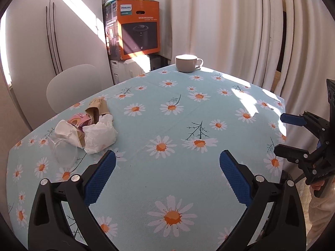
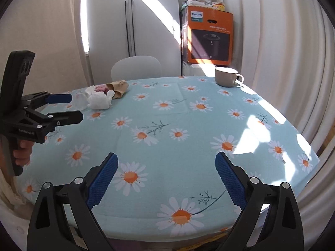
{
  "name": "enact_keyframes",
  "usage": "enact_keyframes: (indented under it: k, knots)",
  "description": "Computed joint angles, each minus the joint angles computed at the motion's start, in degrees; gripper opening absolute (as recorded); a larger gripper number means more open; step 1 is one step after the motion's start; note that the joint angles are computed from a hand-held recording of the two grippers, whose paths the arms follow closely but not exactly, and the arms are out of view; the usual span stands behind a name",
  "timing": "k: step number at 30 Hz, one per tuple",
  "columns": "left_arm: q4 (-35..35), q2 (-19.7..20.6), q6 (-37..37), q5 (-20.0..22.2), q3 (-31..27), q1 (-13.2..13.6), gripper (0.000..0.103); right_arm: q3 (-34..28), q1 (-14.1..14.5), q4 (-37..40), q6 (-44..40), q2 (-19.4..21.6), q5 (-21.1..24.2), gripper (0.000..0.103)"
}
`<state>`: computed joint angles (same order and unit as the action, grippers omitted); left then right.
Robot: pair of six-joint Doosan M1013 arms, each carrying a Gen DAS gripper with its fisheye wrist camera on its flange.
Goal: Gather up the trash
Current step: 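Move both tools back toward the remaining trash on the table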
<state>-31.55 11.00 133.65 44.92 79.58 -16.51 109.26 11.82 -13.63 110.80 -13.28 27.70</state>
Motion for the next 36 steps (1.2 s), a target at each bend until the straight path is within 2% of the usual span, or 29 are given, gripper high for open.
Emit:
enact_keyframes:
  k: [13, 19, 27, 29, 36]
  knots:
    - [7.2, 1.9, -10.0, -1.5, -2.4, 6.3, 0.097, -11.7, 3.2, 16.9, -18.6, 11.4, 3.2, 0.090]
    - [9.6, 2.7, -12.2, -1.8, -3.1, 8.3, 0.097, -17.6, 4.3, 21.2, -21.6, 16.8, 5.7, 0.090]
    - [13.3, 3.2, -17.3, -3.0, -3.6, 10.3, 0.097, -25.6, 4.5, 25.8, -22.7, 23.7, 10.3, 0.090]
    - [12.9, 3.7, -18.5, -0.9, -4.5, 10.9, 0.097, -27.4, 4.8, 23.6, -20.4, 25.2, 11.1, 0.090]
    - [14.6, 4.0, -21.9, -0.5, -4.9, 11.2, 0.097, -31.6, 5.1, 19.9, -17.1, 29.7, 12.9, 0.090]
